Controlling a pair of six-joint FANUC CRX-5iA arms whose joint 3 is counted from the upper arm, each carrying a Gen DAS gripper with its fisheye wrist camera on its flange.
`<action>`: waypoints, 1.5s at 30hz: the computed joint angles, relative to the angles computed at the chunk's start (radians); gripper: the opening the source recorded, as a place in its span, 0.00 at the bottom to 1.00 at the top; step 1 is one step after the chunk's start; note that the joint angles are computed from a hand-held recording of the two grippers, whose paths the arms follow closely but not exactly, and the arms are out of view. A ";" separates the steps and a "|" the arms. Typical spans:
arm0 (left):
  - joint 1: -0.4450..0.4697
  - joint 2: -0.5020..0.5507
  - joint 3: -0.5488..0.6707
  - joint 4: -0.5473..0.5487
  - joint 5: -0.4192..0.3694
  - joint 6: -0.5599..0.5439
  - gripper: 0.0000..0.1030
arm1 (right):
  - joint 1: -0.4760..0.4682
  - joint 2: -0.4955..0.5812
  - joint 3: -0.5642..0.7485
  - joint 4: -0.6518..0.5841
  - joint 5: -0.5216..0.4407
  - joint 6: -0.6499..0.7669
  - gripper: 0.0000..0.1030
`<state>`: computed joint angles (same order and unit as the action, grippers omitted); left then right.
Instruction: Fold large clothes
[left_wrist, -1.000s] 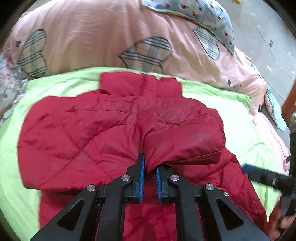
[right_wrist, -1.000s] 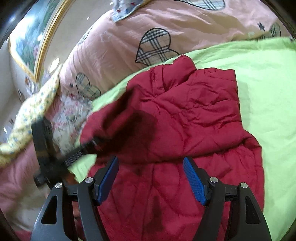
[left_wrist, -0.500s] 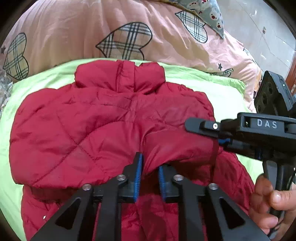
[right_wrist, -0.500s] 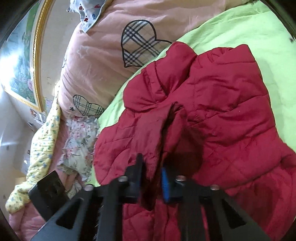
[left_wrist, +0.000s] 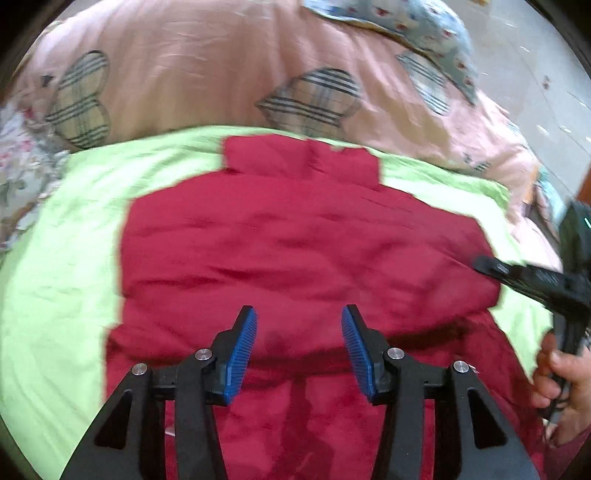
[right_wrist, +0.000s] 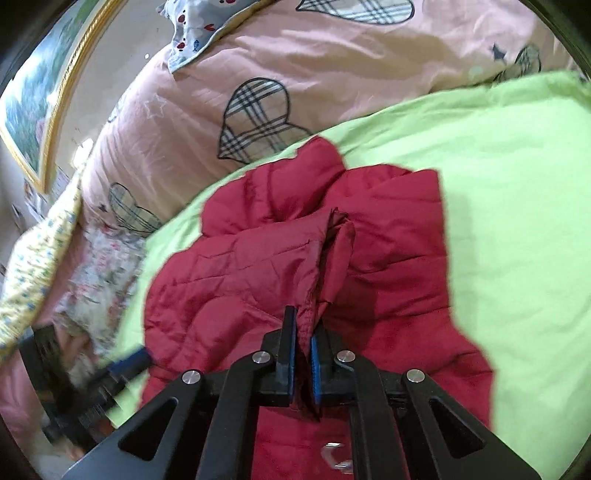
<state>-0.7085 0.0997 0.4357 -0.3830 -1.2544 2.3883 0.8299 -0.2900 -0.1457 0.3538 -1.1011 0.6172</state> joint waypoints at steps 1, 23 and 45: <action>0.011 -0.004 0.000 -0.008 -0.014 0.006 0.46 | -0.001 0.001 -0.002 0.014 -0.015 0.002 0.05; 0.065 0.136 0.048 0.013 -0.075 0.009 0.47 | 0.126 0.027 -0.056 0.258 -0.068 -0.029 0.38; 0.063 0.126 0.036 0.001 -0.102 0.006 0.49 | 0.068 0.135 -0.105 0.206 -0.039 0.029 0.37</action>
<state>-0.6457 0.2258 0.4722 -0.3820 -1.3569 2.3940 0.8983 -0.1554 -0.2511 0.5599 -1.1400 0.6461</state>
